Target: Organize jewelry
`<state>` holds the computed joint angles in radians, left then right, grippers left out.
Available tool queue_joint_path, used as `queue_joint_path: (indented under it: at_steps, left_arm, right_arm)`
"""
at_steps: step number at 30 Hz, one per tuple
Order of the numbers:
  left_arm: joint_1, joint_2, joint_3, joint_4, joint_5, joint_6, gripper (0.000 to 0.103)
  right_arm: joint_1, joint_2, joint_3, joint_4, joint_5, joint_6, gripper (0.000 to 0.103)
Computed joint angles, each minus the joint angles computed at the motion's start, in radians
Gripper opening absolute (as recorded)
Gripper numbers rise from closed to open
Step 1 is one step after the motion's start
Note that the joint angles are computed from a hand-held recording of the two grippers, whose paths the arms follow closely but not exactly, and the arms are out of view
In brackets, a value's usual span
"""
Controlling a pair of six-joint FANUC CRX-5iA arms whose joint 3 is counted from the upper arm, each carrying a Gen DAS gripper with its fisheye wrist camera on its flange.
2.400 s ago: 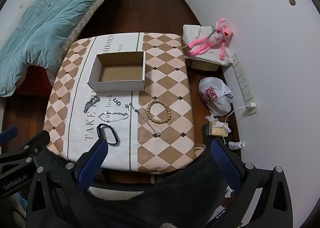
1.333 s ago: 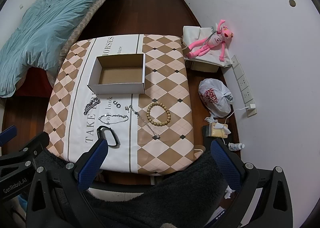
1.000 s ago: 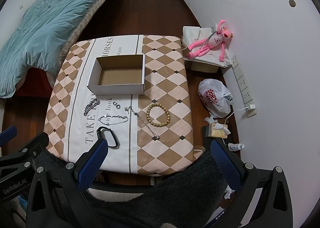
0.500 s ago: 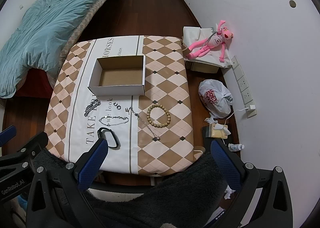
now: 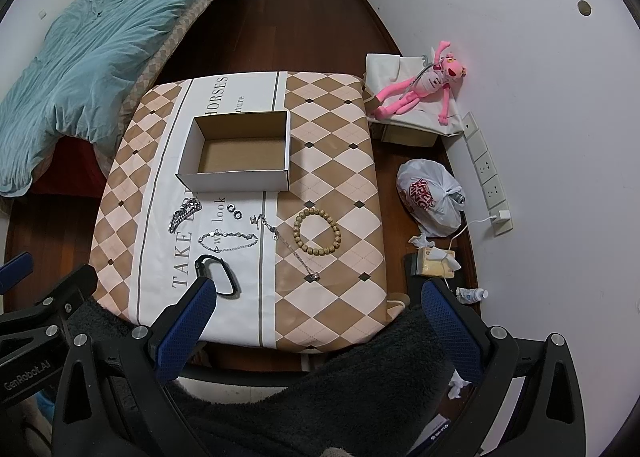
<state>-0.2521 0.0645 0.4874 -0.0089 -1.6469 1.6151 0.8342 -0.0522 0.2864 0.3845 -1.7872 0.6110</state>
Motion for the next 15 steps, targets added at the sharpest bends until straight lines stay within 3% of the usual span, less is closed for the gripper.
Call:
queue_joint_path:
  at_steps: [15]
  left_arm:
    - [-0.001, 0.008, 0.013, 0.003, -0.003, 0.002, 0.103]
  right_arm:
    - [-0.004, 0.012, 0.030, 0.006, -0.015, 0.011, 0.103]
